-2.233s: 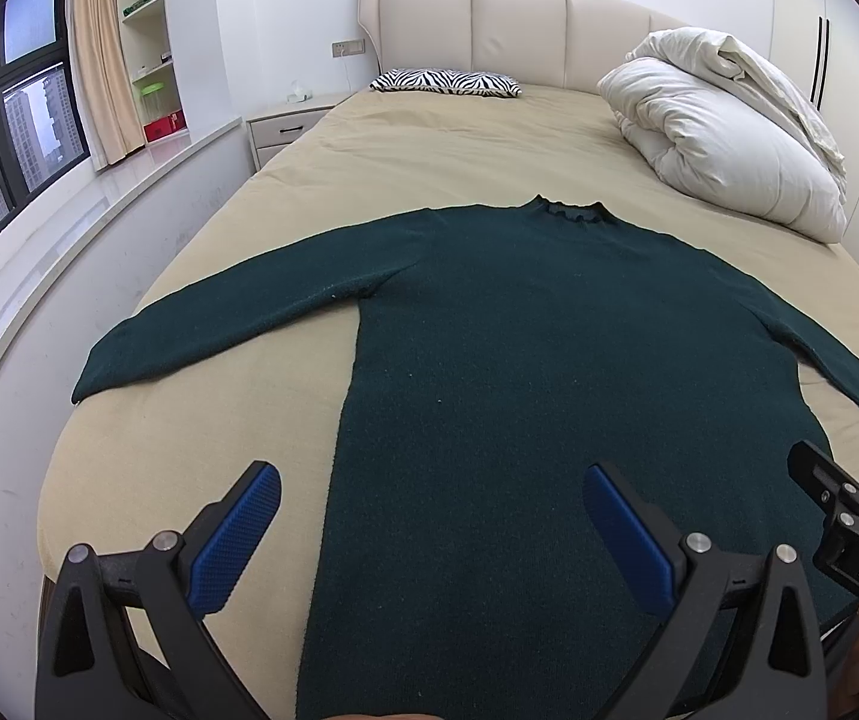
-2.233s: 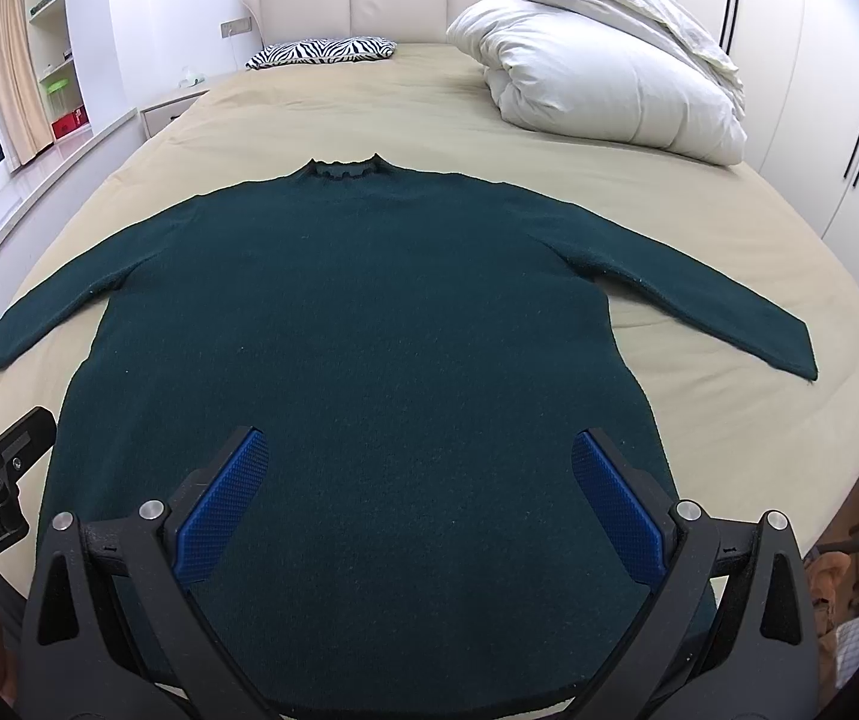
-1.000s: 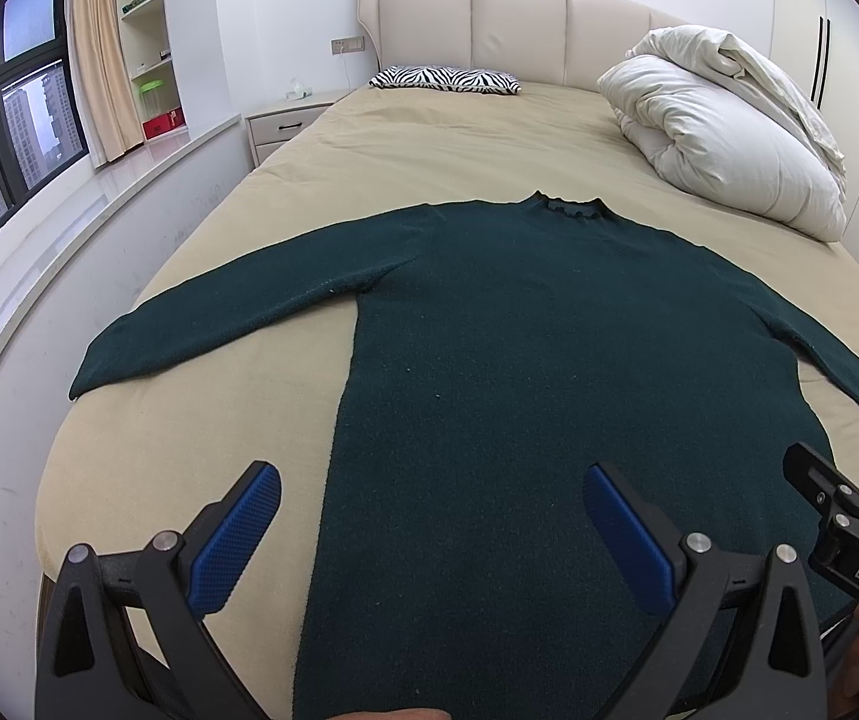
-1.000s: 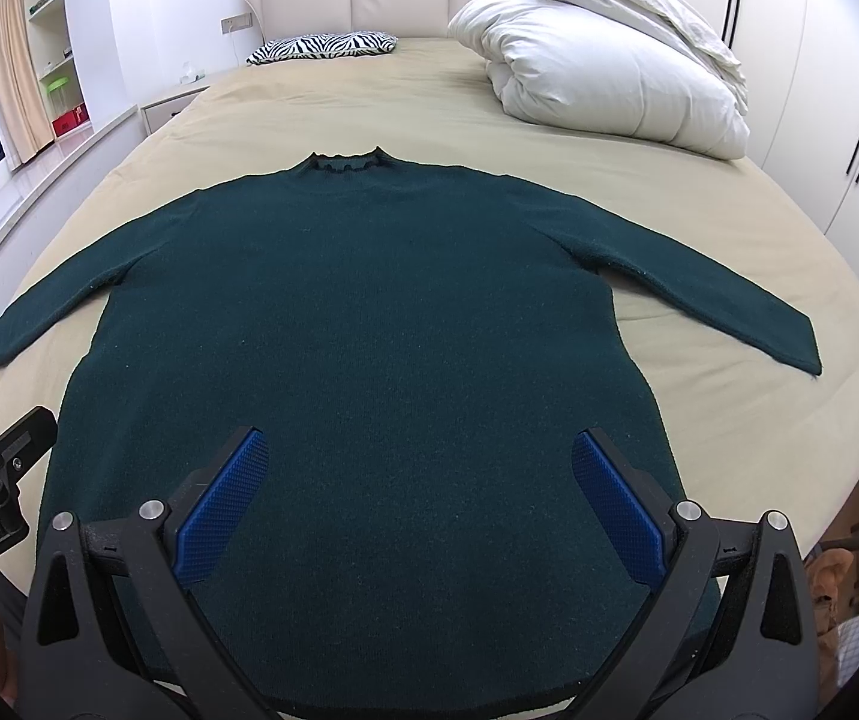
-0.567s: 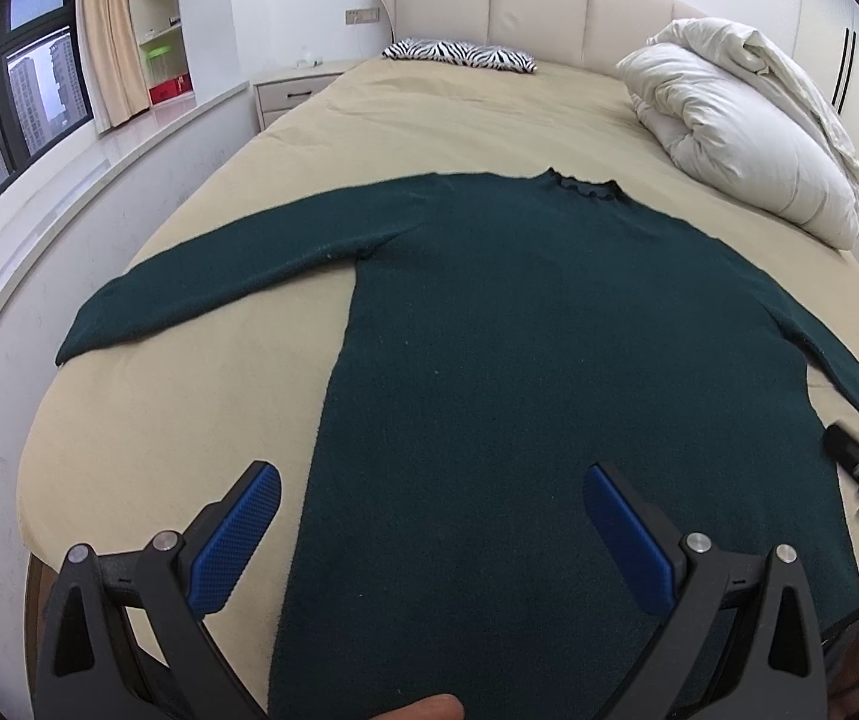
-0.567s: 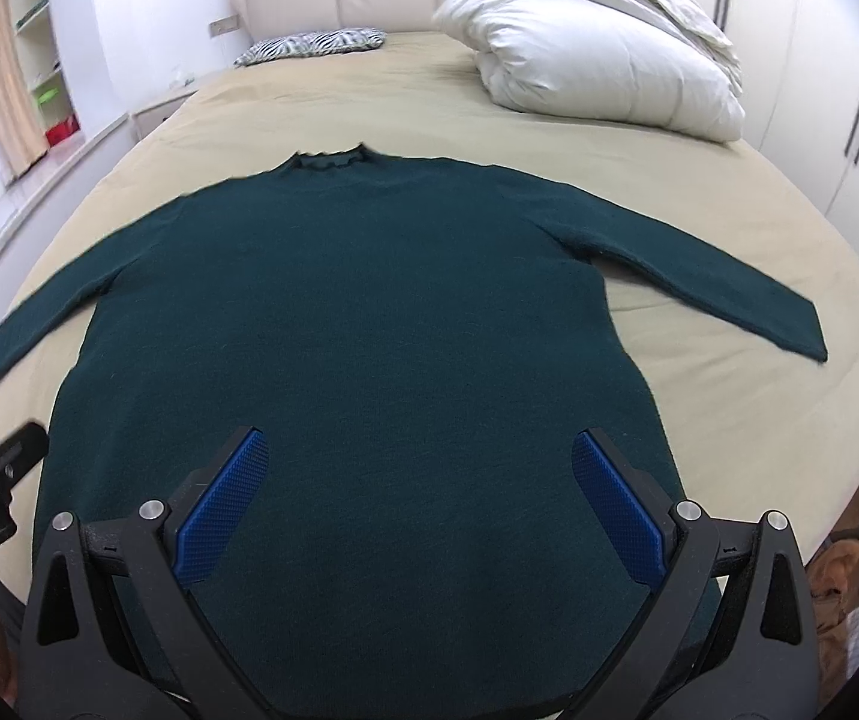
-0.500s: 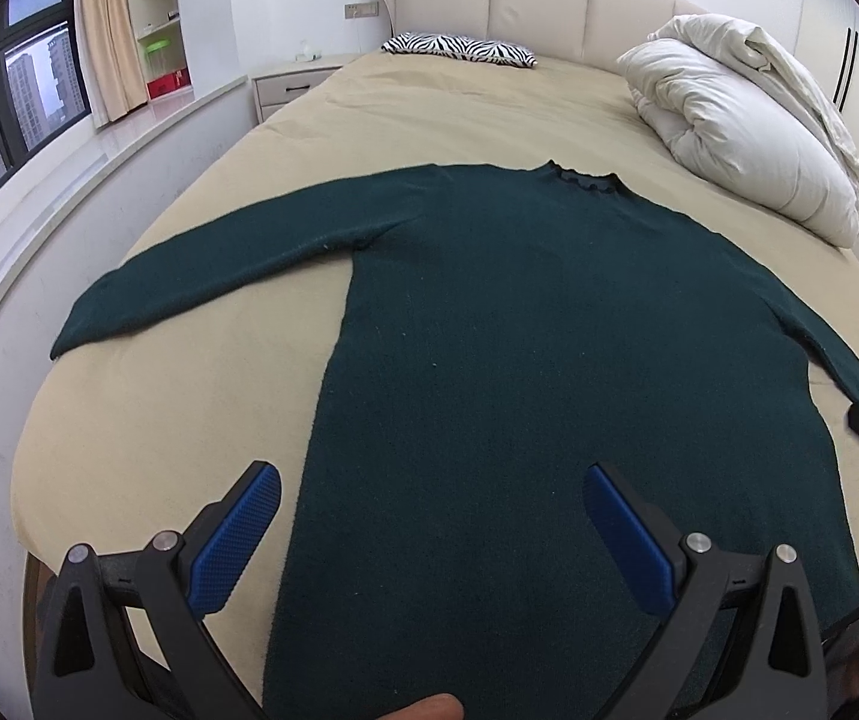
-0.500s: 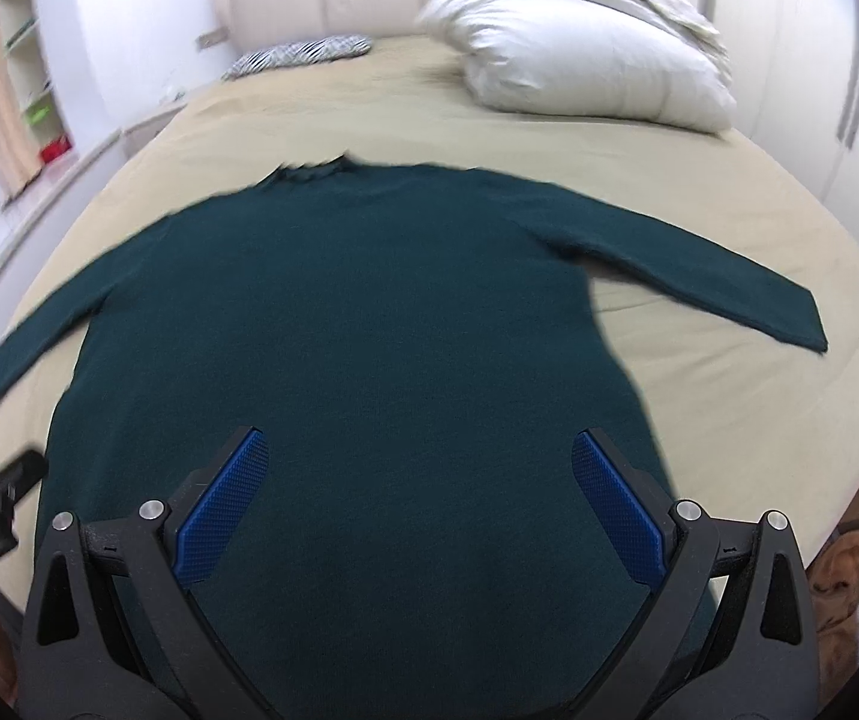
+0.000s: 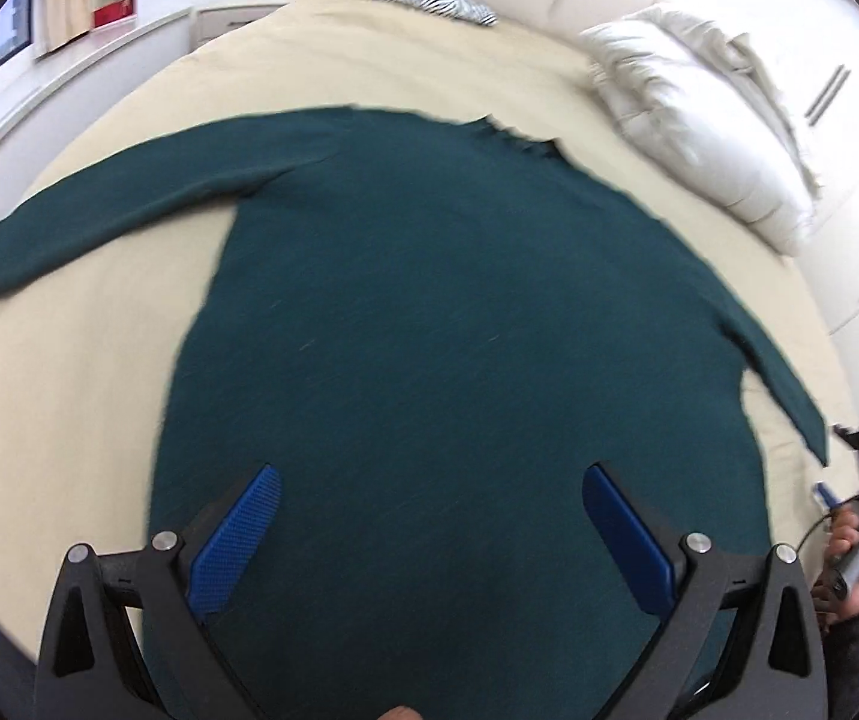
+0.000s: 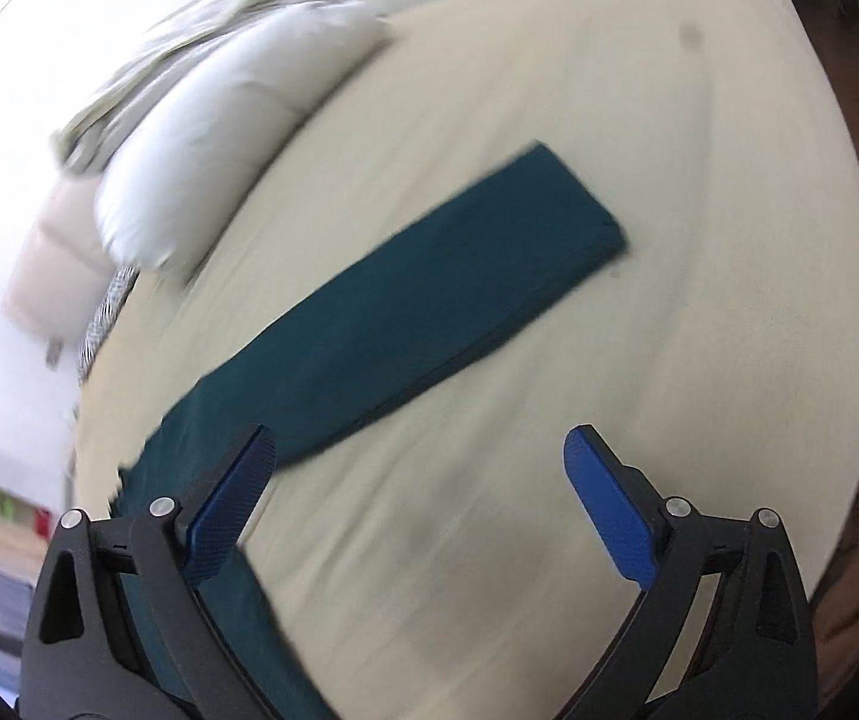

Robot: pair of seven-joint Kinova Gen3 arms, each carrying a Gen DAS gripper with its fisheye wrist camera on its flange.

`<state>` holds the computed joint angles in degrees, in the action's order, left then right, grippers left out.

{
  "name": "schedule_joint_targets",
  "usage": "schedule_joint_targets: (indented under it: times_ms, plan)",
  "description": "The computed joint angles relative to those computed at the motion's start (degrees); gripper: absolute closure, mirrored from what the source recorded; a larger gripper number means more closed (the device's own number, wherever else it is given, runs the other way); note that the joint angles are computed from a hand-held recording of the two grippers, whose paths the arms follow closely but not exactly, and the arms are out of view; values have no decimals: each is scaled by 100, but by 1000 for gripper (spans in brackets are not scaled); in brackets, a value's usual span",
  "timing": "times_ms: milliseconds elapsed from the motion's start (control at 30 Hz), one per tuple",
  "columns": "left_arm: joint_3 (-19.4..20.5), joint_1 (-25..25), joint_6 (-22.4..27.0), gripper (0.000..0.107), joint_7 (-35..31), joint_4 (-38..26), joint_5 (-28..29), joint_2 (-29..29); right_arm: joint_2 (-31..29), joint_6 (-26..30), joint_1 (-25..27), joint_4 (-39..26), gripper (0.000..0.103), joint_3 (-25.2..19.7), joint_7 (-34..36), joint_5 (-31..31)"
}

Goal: Fold small clothes
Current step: 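Grasp the sweater sleeve cuff with the right gripper, then fold the held sleeve across the sweater body with the right gripper, release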

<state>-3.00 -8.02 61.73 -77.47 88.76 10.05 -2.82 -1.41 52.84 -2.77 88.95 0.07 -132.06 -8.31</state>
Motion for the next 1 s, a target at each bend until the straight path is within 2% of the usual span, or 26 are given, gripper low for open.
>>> schedule_joint_targets:
  times_ms: [67,133,267,367,433,467,500,533,567,667,800,900,1000]
  plan:
    - [-31,6,-196,5,-292,36,209,-4,226,-6,233,-27,17,200,302,-466]
    - [10,34,-224,5,-333,-46,171,59,319,-215,364,66,18,282,485,-745]
    - [100,91,205,5,-237,-460,-133,370,544,-576,538,26,18,308,397,-852]
    - [-53,-69,201,5,-398,-431,331,470,780,-687,543,-226,22,263,260,-692]
    - [-113,-273,218,5,-567,-367,752,519,970,-565,485,-471,33,258,171,-459]
    - [-134,-342,225,5,-646,-333,903,528,1045,-471,537,-591,43,191,189,-395]
    - [-155,-411,229,5,-734,-299,1044,533,1174,-345,510,-818,57,226,282,-423]
    - [-176,-478,216,5,-836,-261,1177,529,1222,-215,590,-938,65,171,401,-439]
    - [-189,-529,204,5,-917,-219,1288,508,1260,-77,576,-1071,79,177,426,-399]
    - [-290,-738,173,5,-1236,-80,1829,455,1257,56,333,-1340,95,133,252,-17]
    - [-352,-924,119,6,-1600,-75,2258,493,1342,168,-130,-1950,96,-160,636,277]
    - [-393,-1072,83,6,-1870,-98,2596,547,1616,250,-446,-2645,96,-511,1193,-60]
    - [-419,-1217,23,6,-2094,-119,2883,604,2044,437,-1003,-3407,96,-787,1607,-247]
